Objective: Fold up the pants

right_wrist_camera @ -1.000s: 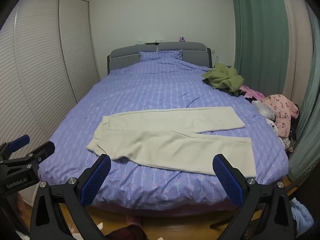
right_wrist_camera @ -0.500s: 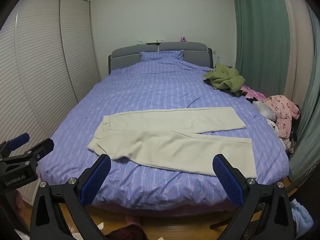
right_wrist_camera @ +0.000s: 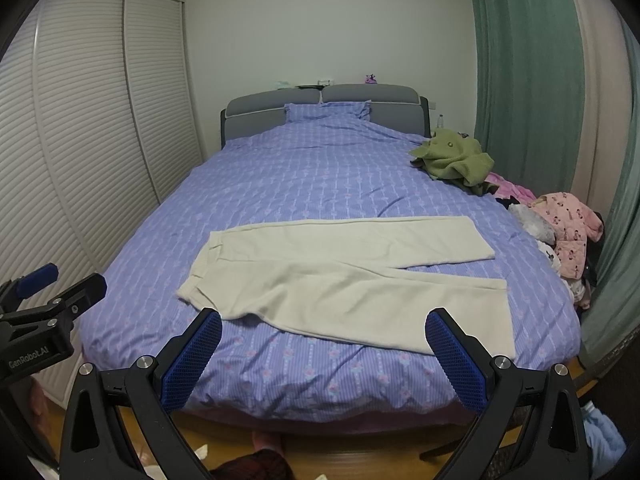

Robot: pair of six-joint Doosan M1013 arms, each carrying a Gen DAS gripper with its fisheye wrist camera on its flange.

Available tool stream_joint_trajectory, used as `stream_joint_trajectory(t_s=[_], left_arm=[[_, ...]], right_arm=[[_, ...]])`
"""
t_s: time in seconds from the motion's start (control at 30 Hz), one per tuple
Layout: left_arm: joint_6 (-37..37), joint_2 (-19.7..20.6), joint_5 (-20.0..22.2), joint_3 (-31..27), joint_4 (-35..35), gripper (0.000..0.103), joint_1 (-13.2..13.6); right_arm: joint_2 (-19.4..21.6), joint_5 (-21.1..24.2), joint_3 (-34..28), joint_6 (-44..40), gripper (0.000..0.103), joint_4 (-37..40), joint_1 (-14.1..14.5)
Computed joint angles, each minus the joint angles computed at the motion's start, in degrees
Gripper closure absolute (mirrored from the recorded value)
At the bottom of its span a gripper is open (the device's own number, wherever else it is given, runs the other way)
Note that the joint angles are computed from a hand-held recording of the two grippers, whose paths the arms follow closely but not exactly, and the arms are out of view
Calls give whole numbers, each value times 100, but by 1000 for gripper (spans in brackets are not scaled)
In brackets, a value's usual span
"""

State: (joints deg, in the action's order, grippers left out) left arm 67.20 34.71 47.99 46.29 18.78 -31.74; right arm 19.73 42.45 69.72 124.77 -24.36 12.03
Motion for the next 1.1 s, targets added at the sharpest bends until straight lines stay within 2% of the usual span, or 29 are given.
stream_joint_trajectory(t_s=[1.1], left_arm=[[-97,16,-29,-20,121,0,-24]], right_arm=[[6,-17,10,9,0,14,8]])
